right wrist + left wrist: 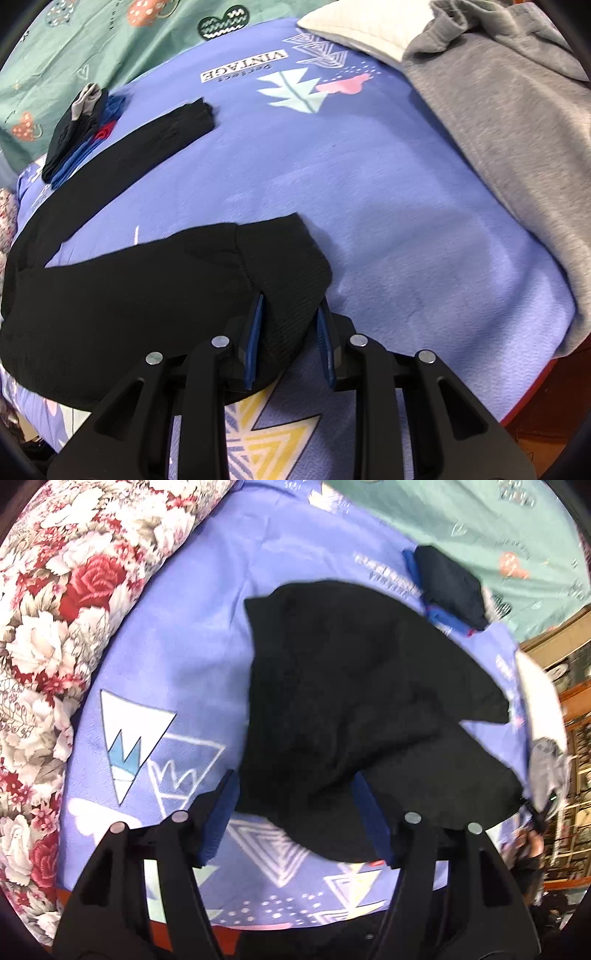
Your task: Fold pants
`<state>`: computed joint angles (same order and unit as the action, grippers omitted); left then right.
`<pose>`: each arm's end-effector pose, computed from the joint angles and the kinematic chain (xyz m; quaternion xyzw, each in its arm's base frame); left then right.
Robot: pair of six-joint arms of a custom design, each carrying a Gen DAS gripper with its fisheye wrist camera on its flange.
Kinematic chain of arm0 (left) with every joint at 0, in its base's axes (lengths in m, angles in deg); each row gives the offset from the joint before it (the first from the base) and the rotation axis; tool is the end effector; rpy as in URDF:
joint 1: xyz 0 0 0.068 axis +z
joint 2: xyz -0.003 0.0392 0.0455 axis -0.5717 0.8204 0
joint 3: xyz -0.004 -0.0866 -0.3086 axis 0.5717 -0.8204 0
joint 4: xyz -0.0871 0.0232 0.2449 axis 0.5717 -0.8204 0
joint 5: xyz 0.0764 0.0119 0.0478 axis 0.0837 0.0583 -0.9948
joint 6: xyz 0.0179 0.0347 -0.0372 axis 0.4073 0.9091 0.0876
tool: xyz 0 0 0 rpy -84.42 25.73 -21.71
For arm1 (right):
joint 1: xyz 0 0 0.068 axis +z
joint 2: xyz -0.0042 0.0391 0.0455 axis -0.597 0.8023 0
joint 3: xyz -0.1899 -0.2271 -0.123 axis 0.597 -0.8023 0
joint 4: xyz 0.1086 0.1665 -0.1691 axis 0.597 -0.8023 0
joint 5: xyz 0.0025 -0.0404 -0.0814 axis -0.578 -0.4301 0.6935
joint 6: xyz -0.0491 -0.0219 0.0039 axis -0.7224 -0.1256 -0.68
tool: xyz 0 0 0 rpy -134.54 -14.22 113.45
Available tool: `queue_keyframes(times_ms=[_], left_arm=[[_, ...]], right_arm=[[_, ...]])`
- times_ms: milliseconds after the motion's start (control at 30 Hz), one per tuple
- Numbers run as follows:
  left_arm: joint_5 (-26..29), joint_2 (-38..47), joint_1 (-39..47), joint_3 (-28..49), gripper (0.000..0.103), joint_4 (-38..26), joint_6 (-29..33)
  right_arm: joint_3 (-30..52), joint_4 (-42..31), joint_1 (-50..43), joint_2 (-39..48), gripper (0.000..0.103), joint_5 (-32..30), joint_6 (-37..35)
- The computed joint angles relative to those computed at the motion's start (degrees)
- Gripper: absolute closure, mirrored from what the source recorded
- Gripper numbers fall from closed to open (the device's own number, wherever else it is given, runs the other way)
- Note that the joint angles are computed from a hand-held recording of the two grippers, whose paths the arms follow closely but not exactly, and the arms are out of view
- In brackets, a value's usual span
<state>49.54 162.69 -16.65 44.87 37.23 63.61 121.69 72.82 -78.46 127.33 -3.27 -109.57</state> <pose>0.2416 0.0675 0.2571 -0.1128 0.9717 -0.1347 0.1578 0.2386 -0.1952 0.1323 0.1414 0.9509 0.0624 0.2682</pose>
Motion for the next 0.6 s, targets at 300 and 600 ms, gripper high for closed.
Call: queue_keyframes(times_ms=[300,600], left_arm=[[-0.22,5.95,3.38,-14.17,0.036,13.78,0.83],[2.77,4.54,-1.31,-19.14,0.049,29.16,-10.4]], right_arm=[[-0.03,1.46,0.4,-0.02,0.077,2.28,1.21],[0.1,2.86,0.41,1.17,0.076,2.67,2.71]])
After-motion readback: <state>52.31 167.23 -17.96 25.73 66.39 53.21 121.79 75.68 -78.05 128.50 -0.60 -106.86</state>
